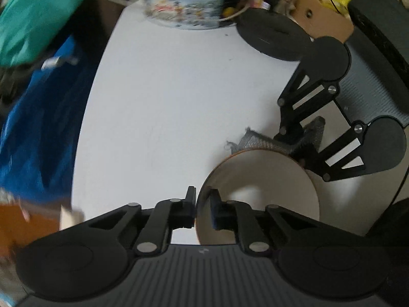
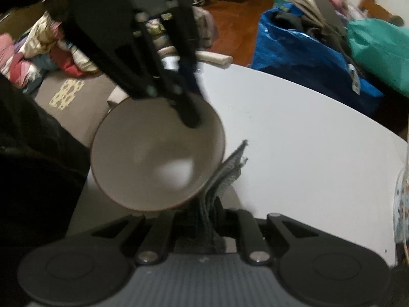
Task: Clean bowl
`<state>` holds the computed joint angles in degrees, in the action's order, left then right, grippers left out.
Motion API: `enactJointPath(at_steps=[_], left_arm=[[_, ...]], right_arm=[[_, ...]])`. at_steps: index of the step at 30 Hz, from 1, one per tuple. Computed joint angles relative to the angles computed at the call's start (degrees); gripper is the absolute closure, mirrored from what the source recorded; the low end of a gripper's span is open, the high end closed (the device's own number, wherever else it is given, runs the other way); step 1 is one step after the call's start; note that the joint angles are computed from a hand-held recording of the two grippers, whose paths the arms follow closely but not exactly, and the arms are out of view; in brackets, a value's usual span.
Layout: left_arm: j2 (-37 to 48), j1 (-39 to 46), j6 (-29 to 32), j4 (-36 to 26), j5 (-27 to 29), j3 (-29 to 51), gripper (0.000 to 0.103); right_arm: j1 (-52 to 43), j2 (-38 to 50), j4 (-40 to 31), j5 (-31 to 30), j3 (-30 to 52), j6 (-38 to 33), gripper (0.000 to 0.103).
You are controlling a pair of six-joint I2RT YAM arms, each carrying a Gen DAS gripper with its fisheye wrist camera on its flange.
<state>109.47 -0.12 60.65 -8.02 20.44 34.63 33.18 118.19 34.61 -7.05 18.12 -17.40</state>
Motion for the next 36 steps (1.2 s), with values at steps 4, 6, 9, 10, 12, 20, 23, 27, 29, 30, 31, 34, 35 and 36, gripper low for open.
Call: enactJointPath(at_steps=[4, 6, 9, 10, 12, 20, 23, 27, 29, 30, 31, 34, 35, 36], left_arm=[[-0.2, -1.7, -1.4, 2.2, -1.2, -0.7, 0.091], [-1.8, -0.8, -1.9, 3.3, -1.1, -2.8, 0.084], [-3.0, 2.2, -3.2, 1.3, 0.2, -3.7, 0.063], [-3.4, 3.7, -4.1, 0.4, 0.5, -4.0, 0.061], [-4.5, 7.2, -5.6, -0.5, 0.5, -5.7, 0.06], [-3.4, 13.7, -9.6, -1.6, 2.8, -7.0, 0.085], [-3.3, 12.3, -8.5, -0.8, 2.0, -6.3, 0.088], [-2.8, 9.3, -4.2, -1.5, 0.2, -4.0, 0.091], [-1.9, 7.2, -1.9, -1.6, -0.7, -2.4, 0.094], [-1.6, 6.0, -1.1, -1.7, -1.0, -1.6, 0.094], [-1.2, 4.6, -0.2, -2.1, -1.2, -0.7, 0.096], [-0.2, 0.8, 0.7, -3.4, -0.9, 1.9, 0.091], [0.0, -0.9, 0.3, -2.9, -1.5, 2.2, 0.089], [-0.1, -2.0, -0.9, -1.8, -1.8, 1.9, 0.088]], right_arm=[[-1.8, 0.7, 1.5, -0.8, -0.8, 0.7, 0.091], [-2.3, 0.5, 4.7, -1.5, -3.3, 3.1, 0.091], [-0.9, 0.7, 9.0, -1.1, -6.2, 7.3, 0.09], [-0.1, 0.8, 10.6, -0.7, -7.2, 9.0, 0.09], [2.5, 1.3, 14.3, 0.7, -9.2, 13.4, 0.09], [4.7, 0.5, 15.0, 1.9, -9.7, 15.4, 0.089], [3.3, -0.1, 12.5, 1.5, -8.3, 12.6, 0.089], [1.2, -0.9, 6.0, 1.0, -4.5, 6.6, 0.09], [0.5, -0.9, 3.9, 0.9, -3.2, 4.3, 0.09], [0.0, -1.0, 2.3, 0.9, -2.2, 2.7, 0.09], [-0.4, -1.0, 1.3, 0.9, -1.4, 1.5, 0.09], [-1.9, -1.1, -0.1, -0.5, -0.3, -0.3, 0.09], [-2.3, -1.1, -0.6, -1.0, 0.0, -0.7, 0.09], [-2.4, -1.0, -1.5, -0.8, 0.4, -1.1, 0.09]])
